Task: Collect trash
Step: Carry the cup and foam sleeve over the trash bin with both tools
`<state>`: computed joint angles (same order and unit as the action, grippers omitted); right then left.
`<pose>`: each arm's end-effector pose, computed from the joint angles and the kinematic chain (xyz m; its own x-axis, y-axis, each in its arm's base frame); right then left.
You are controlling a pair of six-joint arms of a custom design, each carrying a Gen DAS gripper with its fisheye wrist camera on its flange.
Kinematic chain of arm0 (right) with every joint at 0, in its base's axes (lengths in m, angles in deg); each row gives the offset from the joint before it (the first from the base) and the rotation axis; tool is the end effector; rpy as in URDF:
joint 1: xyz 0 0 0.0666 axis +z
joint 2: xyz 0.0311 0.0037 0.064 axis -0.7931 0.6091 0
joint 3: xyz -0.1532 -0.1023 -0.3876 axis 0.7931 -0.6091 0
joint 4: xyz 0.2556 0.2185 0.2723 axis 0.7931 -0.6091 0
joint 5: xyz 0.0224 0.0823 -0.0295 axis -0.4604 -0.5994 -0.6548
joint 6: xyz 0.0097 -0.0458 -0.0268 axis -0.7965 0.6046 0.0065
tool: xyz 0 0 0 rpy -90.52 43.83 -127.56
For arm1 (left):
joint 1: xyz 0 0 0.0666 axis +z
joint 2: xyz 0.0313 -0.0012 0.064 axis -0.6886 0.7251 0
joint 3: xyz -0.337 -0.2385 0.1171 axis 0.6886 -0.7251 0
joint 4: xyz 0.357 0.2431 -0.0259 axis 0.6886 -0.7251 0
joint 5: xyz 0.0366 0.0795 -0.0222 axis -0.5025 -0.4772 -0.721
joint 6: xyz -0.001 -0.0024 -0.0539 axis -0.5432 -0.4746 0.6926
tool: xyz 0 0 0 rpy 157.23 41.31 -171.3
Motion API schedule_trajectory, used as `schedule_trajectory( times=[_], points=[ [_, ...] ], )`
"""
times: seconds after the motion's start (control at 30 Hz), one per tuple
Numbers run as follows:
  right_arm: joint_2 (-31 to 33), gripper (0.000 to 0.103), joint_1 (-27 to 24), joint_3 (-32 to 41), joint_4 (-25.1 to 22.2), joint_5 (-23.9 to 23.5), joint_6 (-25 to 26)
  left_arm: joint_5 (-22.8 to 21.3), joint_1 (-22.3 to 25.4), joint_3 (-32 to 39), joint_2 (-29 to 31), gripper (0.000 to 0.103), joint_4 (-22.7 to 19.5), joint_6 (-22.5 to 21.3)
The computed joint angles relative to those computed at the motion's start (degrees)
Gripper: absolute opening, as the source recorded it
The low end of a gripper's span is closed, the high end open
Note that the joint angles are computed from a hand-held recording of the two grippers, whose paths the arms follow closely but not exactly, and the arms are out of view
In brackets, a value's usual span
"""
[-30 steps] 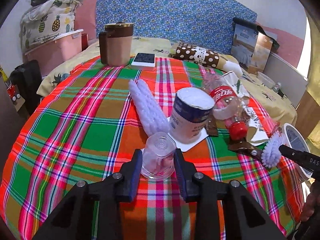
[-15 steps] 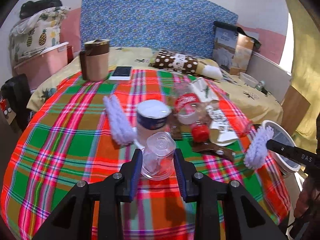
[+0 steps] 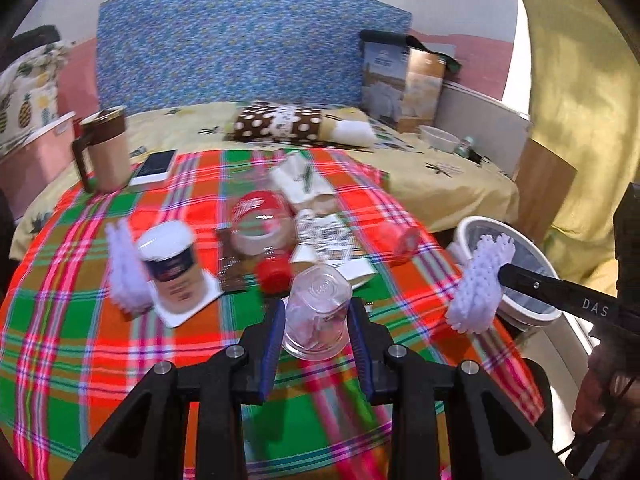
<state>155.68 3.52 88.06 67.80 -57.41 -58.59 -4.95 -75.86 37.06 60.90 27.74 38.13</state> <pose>0.2770 0.3759 0.2765 -0.6467 0.3729 -0.6654 0.1287 0.9132 0.3867 0.3293 -0.2066 0.2781 -0.6389 0.1443 -0.7556 0.3658 0.9211 -0.1333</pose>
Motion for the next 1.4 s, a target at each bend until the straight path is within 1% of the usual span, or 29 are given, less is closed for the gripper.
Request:
schedule_trajectory(
  times=[0.2, 0.4, 0.67, 0.8, 1.07, 1.23, 1.4],
  points=[
    [-2.97, 0.01, -0.26, -2.72, -1.18, 2.33, -2.42, 1.25, -3.1, 2.85, 3.27, 0.032, 0.25, -0.97],
    [-6.27, 0.01, -0.6, -5.53, -3.32, 5.18, -5.74, 2.37, -6.15, 5.86, 6.54, 0.032, 0.83, -2.18],
    [-10.5, 0.01, -1.39, -9.02, -7.16, 8.07, -10.75, 3.91, -10.33, 11.09, 11.62, 0.032, 1.51, -4.37],
    [-11.7, 0.01, -1.77, -10.09, -9.18, 8.76, -13.1, 4.79, -12.02, 13.5, 13.84, 0.032, 1.59, -5.12],
    [-13.8, 0.01, -3.08, -12.15, -11.89, 8.43, -15.67, 7.24, -14.42, 18.02, 18.84, 0.032, 1.35, -6.03],
    [-14.33, 0.01, -4.04, -13.17, -12.39, 7.0, -16.22, 8.75, -15.29, 20.28, 21.65, 0.033, 0.66, -6.29],
    [-14.65, 0.01, -5.26, -13.91, -12.36, 4.91, -15.72, 9.89, -15.73, 22.12, 24.02, 0.033, 0.01, -6.55]
  ],
)
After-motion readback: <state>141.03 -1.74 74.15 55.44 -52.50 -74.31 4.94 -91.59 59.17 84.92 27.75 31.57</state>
